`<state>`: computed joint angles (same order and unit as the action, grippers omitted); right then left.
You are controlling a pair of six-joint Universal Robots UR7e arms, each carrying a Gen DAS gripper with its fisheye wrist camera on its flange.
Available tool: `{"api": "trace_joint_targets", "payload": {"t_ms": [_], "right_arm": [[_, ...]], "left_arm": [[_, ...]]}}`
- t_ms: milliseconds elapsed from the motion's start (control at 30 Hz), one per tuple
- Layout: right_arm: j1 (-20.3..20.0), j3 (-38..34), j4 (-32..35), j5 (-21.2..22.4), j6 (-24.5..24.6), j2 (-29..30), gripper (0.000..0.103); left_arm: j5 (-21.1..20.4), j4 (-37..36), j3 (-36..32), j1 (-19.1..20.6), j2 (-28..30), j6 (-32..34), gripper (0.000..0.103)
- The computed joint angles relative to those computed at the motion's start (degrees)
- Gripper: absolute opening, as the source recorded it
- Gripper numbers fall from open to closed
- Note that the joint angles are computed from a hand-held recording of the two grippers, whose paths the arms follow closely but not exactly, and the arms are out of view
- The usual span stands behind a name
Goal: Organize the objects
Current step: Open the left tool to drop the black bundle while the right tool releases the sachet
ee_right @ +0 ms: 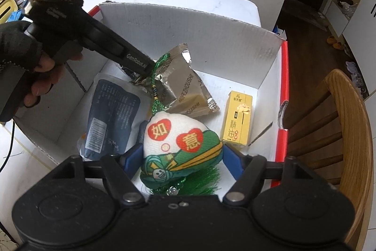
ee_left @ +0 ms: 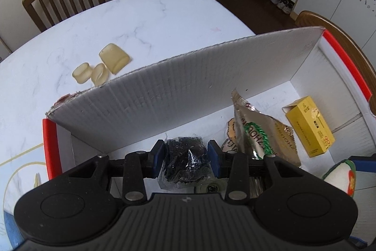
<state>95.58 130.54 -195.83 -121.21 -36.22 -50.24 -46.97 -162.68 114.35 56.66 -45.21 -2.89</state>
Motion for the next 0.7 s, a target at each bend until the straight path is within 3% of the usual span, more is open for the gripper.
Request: {"api": "trace_joint_targets", "payload": {"t_ms": [567,700], "right_arm": [[0.7,1.3,-0.9,1.1,-0.1,-1.1,0.082],[0.9,1.9,-1.4,2.2,0.2,-2.1,0.085]], "left_arm": [[0.0,2.4,0.7,0.0,-1.2,-3.8,0.048],[-1.7,0.4,2.4,-0.6,-2.6,-3.5,0.06]]}}
